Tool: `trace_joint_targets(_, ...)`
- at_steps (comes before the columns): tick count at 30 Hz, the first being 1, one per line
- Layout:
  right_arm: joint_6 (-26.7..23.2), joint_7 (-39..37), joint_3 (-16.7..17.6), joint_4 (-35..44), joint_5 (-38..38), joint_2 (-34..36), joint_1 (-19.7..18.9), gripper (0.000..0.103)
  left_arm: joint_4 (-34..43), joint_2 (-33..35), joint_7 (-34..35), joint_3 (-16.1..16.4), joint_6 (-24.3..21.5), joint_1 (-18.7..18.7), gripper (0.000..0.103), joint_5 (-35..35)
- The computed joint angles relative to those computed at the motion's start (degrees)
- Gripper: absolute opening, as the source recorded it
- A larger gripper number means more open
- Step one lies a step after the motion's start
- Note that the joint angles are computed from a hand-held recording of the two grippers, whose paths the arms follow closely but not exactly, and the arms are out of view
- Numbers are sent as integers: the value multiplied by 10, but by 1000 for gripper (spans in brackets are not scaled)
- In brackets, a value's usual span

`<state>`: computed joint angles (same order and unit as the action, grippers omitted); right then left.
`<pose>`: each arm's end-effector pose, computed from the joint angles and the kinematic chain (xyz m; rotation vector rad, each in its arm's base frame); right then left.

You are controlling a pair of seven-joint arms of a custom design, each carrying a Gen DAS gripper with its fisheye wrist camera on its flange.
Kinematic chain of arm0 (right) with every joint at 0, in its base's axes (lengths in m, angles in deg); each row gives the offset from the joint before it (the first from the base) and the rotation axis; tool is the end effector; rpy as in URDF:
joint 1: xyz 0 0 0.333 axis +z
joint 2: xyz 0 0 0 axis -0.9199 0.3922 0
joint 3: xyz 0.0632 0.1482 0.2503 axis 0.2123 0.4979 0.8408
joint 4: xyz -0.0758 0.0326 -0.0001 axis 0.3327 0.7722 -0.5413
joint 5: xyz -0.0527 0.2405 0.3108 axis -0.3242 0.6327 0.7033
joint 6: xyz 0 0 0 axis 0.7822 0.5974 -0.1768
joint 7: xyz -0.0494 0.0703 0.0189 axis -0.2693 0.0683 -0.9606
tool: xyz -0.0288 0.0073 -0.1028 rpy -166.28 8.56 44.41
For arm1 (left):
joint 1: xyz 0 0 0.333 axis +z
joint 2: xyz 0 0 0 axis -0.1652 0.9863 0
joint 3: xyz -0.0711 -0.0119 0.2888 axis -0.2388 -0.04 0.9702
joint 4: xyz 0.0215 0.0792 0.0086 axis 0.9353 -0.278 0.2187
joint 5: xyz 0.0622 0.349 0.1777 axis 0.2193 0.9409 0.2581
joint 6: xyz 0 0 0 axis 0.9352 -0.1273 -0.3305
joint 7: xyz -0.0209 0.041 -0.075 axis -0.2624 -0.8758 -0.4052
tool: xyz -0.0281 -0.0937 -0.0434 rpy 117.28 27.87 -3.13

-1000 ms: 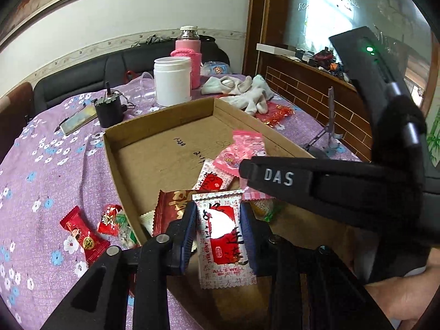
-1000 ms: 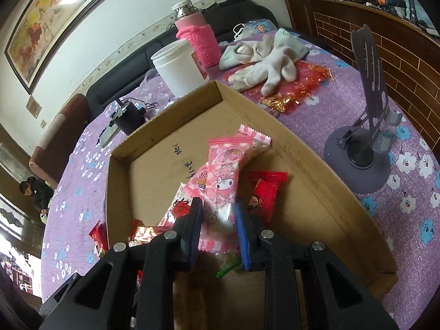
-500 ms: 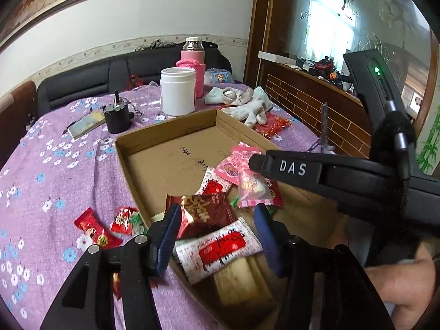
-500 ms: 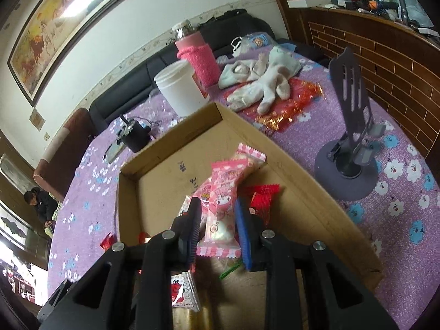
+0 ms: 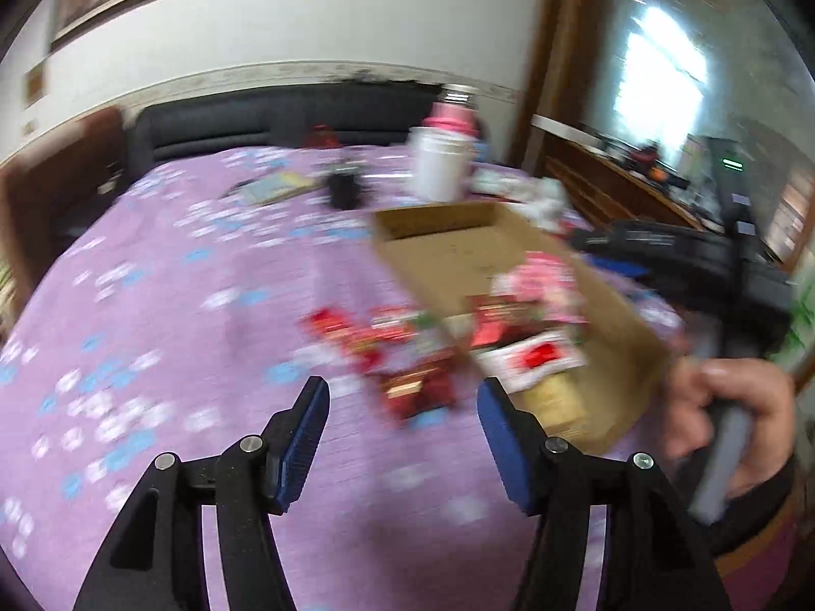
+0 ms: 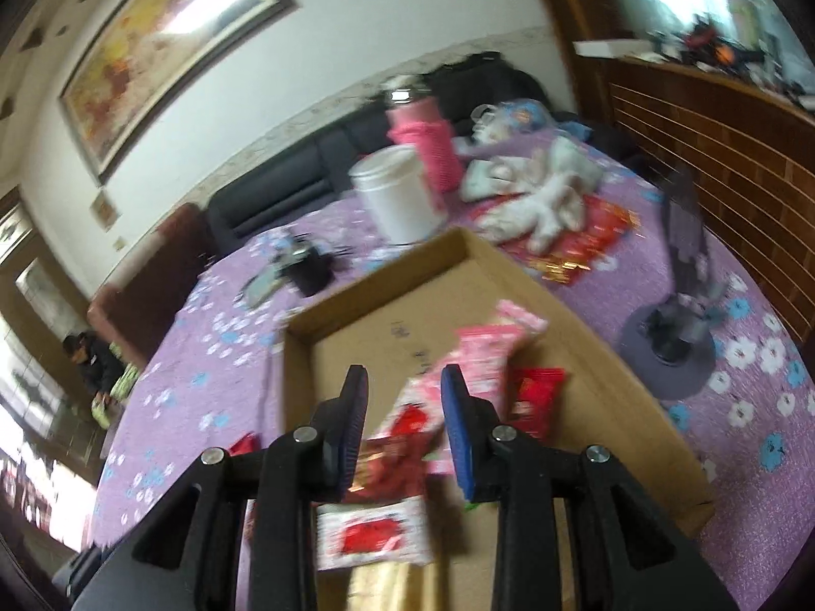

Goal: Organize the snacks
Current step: 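Move both grippers back over the snacks left on the table, then grasp a red-and-gold wrapped candy with the right gripper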

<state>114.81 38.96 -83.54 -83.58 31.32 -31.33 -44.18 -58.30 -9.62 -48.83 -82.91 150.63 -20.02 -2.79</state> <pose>0.5305 0.2991 0.5258 -1.5818 1.5640 -0.3268 0.4054 -0.2622 0.5135 -1.8088 1.7057 -0.9217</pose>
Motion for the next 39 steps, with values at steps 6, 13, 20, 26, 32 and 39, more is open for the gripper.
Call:
trace_joint_targets(6, -41, -258, 51, 60, 250, 31, 28, 34, -68, -66, -24, 16, -94, 31, 64, 13)
trace_joint_targets(13, -268, -155, 2, 321, 54, 207, 121, 34, -91, -65, -53, 32, -85, 51, 64, 17)
trace_joint_targets(20, -454, -120, -42, 566, -22, 364, 164, 34, -102, -69, -30, 47, -74, 46, 64, -15)
trace_joint_targets(26, -465, -102, -55, 487, -59, 318, 174, 25, -105, -78, -31, 37, -67, 55, 64, -12)
trace_joint_targets(32, -402, -231, 51, 265, 145, 169, 88, 26, -115, -89, -26, 46, -60, 53, 64, -30)
trace_joint_targets(39, -337, -177, 19, 269, 65, 160, 113, 29, -116, -87, -21, 47, -58, 55, 64, -45)
